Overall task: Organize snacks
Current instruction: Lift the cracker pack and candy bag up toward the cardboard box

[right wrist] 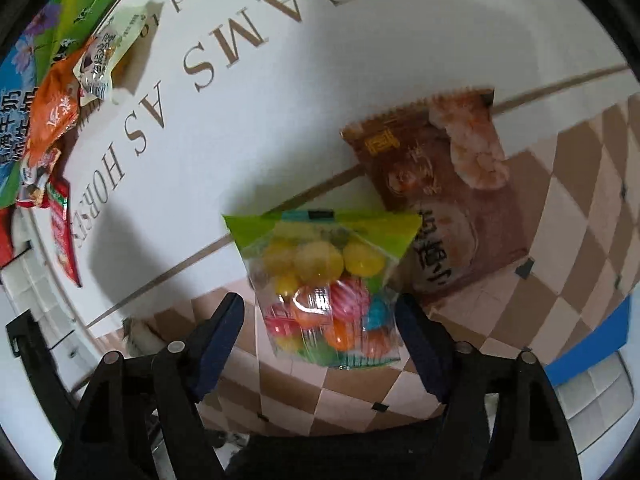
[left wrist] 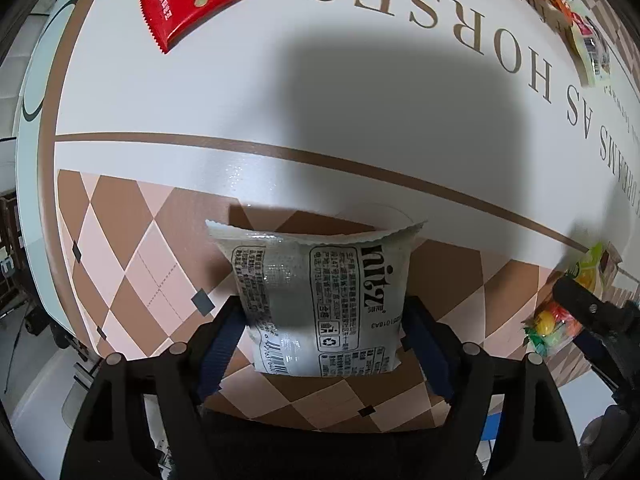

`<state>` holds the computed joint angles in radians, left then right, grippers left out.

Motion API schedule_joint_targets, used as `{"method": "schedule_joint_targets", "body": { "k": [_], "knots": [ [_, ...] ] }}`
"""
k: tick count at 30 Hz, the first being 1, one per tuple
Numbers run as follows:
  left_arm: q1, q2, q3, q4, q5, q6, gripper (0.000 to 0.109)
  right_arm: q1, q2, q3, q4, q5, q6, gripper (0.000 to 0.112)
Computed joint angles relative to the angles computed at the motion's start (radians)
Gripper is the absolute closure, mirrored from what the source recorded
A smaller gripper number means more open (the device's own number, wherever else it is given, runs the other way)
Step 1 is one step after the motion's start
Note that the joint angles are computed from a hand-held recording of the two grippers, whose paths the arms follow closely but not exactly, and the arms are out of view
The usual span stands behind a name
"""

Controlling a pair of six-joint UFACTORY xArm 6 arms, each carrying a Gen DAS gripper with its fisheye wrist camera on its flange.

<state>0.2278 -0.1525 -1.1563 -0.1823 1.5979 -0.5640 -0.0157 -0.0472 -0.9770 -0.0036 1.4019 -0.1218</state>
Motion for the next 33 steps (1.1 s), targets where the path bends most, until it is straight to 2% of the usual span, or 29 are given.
{"method": "schedule_joint_targets", "body": {
  "k": [1,4,6,12,17,20,23,26,30,33],
  "knots": [
    [0.001,-0.002,0.004,0.001,-0.003,0.000,0.028,0.045,-0.012,0.024,-0.007,-0.023,0.029,0.038],
    [-0.001,-0.018,0.021,0.007,-0.021,0.009,0.031,0.105,-0.048,0.061,-0.057,-0.049,0.049,0.047],
    [-0.013,-0.038,0.029,0.029,-0.041,0.017,0.038,0.136,-0.079,0.094,-0.075,-0.068,0.047,0.054],
    [-0.062,-0.075,0.051,0.102,-0.066,0.016,0.038,0.178,-0.162,0.172,-0.081,-0.106,0.003,0.060],
    [-0.082,-0.112,0.015,0.126,-0.053,-0.003,0.038,0.180,-0.223,0.190,-0.032,-0.069,-0.059,0.063],
    [-0.102,-0.141,-0.034,0.148,-0.043,-0.030,0.038,0.152,-0.291,0.182,-0.005,-0.023,-0.151,0.063],
    [-0.110,-0.146,-0.120,0.169,-0.035,-0.048,0.038,0.127,-0.280,0.095,0.052,0.043,-0.226,0.063],
    [-0.088,-0.124,-0.240,0.175,-0.028,-0.055,0.038,0.143,-0.212,-0.062,0.129,0.114,-0.261,0.063],
    [-0.015,0.026,-0.529,0.166,-0.003,0.003,0.038,0.173,-0.112,-0.281,0.234,0.184,-0.294,0.063],
    [0.052,0.160,-0.759,0.158,0.034,0.071,0.038,0.140,0.011,-0.522,0.299,0.298,-0.329,0.063]
  ]
}}
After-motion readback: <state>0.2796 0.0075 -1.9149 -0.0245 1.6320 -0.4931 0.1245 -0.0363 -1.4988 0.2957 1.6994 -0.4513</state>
